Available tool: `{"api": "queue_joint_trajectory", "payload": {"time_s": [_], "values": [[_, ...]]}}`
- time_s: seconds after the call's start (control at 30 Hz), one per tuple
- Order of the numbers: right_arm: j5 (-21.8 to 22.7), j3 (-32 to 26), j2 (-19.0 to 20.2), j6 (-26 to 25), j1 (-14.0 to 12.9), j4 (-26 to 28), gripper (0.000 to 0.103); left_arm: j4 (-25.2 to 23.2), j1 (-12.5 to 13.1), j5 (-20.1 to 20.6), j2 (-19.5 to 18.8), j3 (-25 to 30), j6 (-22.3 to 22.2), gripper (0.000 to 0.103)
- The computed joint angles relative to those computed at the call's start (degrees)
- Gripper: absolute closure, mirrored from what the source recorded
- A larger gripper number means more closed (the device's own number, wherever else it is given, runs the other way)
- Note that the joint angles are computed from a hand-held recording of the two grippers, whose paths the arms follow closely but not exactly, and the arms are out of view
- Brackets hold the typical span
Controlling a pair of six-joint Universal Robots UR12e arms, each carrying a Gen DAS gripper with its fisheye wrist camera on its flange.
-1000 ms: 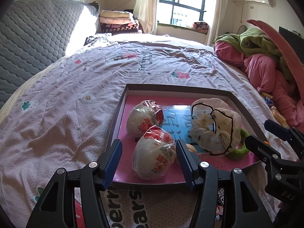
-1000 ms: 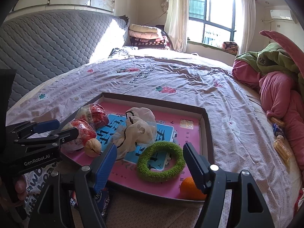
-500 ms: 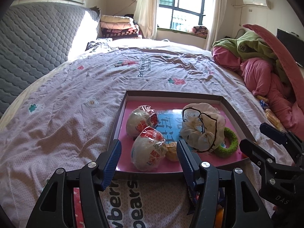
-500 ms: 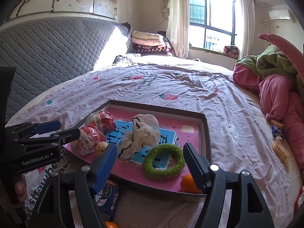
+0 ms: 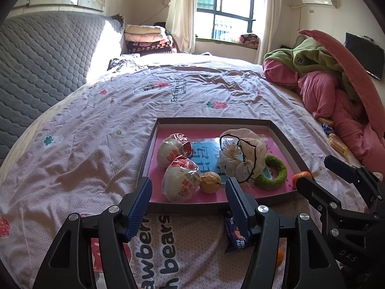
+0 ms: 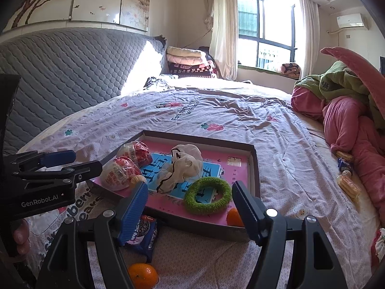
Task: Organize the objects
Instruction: 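Withdraw both tools from the box back over the bed cover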
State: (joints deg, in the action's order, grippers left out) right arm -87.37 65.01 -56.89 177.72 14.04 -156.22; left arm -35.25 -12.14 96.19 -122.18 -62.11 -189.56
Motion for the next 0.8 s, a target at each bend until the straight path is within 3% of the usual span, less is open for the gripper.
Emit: {"api": "queue_joint_trajectory", "payload": {"time_s": [0.8], "values": [[2.4,7.2,-4.0,0.4,0.0,-6.8,0.019,1.4,-0.5,-0.1,3.0,-3.9,1.0,0.038]]}}
